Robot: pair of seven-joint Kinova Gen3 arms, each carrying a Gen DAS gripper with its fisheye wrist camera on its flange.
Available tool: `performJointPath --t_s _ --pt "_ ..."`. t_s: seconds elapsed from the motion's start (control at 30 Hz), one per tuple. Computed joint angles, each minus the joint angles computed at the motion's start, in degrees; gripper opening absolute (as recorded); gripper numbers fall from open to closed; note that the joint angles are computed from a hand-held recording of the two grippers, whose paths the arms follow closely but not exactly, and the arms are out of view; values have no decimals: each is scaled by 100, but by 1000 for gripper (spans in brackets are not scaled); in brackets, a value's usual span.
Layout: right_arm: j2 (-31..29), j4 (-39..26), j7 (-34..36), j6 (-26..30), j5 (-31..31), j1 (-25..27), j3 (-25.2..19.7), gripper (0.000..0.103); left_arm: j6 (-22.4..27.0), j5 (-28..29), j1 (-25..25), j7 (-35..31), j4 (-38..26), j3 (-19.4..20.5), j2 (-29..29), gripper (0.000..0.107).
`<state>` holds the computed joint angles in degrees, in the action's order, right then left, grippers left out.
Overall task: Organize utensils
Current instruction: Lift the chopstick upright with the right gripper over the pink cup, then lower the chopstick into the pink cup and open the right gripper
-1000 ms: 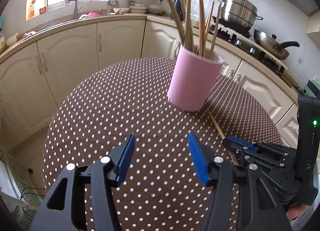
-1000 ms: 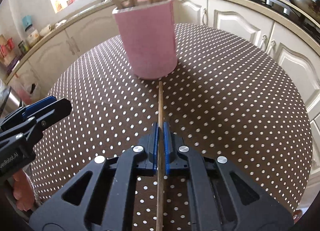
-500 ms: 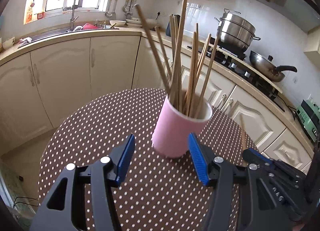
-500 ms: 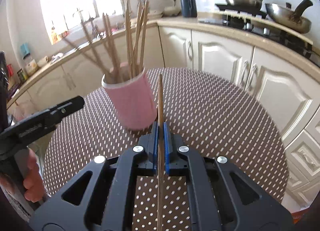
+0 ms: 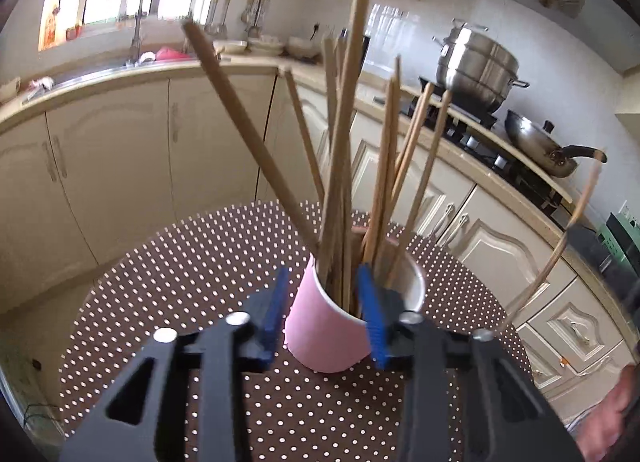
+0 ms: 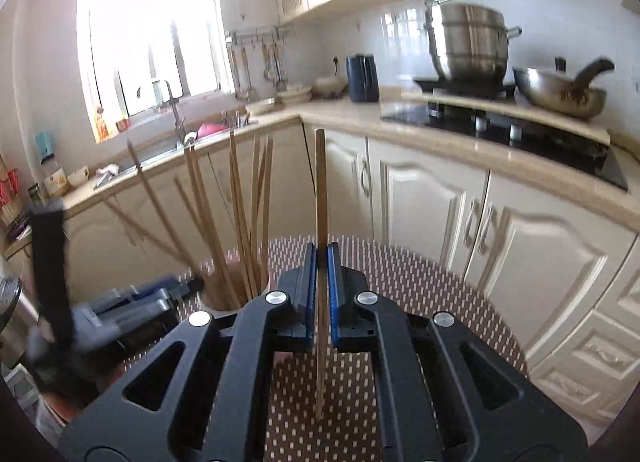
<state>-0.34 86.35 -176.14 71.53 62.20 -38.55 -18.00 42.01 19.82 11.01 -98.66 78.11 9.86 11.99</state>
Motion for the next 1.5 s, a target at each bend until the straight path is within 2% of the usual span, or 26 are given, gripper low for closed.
performJointPath --t_s 0.07,0.2,0.3,0.47,0.63,0.77,1.1,1.33,1.5 --pt "23 -157 85 43 175 -2 7 6 82 -17 0 32 -74 -4 122 19" --pt "112 -515 297 117 479 -19 57 6 -19 96 -54 -100 -6 33 134 15" --pt "183 -778 441 163 709 -86 93 6 -173 -54 50 -15 63 6 114 15" --pt "306 -1185 685 162 955 -247 174 6 -160 86 -25 -86 24 62 164 15" --pt "395 -1408 882 -28 882 -354 299 6 -152 188 -100 -216 50 70 161 15" --pt "497 -1474 988 -176 587 -369 445 6 -163 221 -125 -278 74 64 151 15" --pt "892 -1470 1446 -659 -848 -94 812 6 -212 170 -84 -274 98 52 133 15" --pt "1072 -1353 1616 -893 -1455 -33 1056 6 -239 110 -38 -225 120 41 115 15" --pt "964 -1100 1712 -1197 -1767 105 1090 7 -278 106 -38 -247 143 48 105 15"
